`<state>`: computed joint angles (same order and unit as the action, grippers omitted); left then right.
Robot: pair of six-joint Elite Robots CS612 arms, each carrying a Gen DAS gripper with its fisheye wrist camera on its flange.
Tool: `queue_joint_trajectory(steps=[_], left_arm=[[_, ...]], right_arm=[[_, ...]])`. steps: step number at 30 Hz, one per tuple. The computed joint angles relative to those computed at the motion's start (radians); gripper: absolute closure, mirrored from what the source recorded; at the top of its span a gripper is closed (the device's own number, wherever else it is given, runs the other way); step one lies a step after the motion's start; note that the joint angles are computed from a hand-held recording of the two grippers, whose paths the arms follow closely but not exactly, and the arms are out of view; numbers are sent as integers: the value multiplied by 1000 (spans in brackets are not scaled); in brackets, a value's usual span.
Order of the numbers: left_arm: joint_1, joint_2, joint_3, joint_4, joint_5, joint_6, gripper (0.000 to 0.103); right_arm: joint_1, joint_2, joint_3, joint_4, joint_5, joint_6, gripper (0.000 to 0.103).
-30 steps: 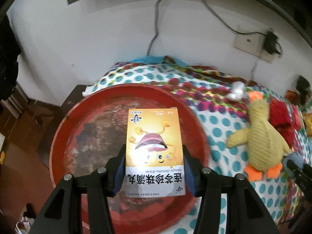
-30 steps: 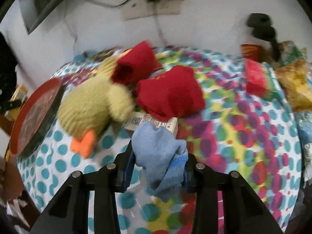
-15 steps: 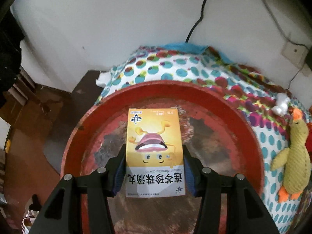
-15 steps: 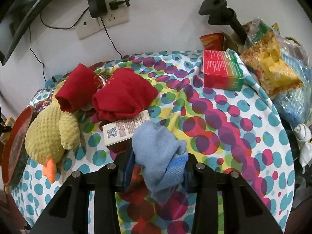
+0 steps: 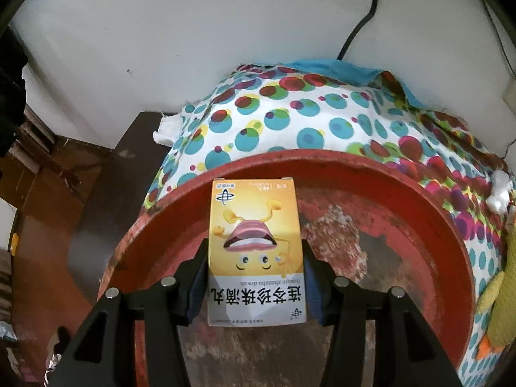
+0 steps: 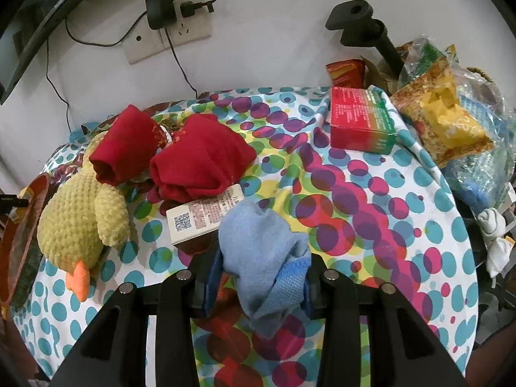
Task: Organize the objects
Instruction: 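Lower the yellow box into the red tray and open the left gripper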
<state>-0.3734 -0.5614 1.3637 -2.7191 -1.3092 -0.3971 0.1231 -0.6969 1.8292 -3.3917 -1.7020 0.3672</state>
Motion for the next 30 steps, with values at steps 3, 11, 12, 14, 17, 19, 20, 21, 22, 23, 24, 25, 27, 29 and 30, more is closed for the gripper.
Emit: queue_joint_trajectory(steps=[3, 11, 12, 14, 17, 19, 20, 21, 22, 23, 24, 25, 27, 29, 30], left_arm=[[4, 12, -17, 15, -14, 9, 50], [-2, 31, -35, 27, -7, 38, 49], [-2, 32, -35, 28, -6, 41, 49], [1, 32, -35, 25, -17, 34, 49], [13, 28, -28, 12, -71, 12, 49], [14, 24, -19, 3, -80, 14, 49], [14, 21, -13, -3, -76, 15, 49], [14, 17, -5, -14, -74, 18, 49], [13, 10, 5, -22, -72, 17, 49], [13, 6, 12, -27, -71, 16, 49], [12, 1, 21, -36, -67, 17, 49], [9, -7, 36, -45, -58, 22, 49], [-3, -26, 66, -58, -16, 30, 49], [-27, -55, 118, -100, 52, 48, 49], [-40, -70, 148, -130, 96, 57, 49]], right_arm=[[-2, -6, 9, 2, 0, 6, 66], [-2, -16, 20, 13, -8, 14, 66], [-3, -15, 20, 11, -3, 12, 66], [0, -17, 21, 11, -11, 6, 66], [3, -18, 21, 14, -9, 5, 66], [4, -20, 23, 15, -6, 8, 66], [4, -22, 24, 16, 1, 12, 66], [3, -24, 26, 16, 12, 19, 66], [3, -27, 30, 14, 14, 20, 66], [7, -31, 31, 16, 5, 17, 66], [10, -35, 35, 17, 0, 11, 66], [12, -39, 39, 12, 3, 6, 66], [17, -48, 51, -2, -1, -9, 66], [25, -56, 59, -12, -1, -32, 66], [30, -60, 63, -20, -5, -45, 66]])
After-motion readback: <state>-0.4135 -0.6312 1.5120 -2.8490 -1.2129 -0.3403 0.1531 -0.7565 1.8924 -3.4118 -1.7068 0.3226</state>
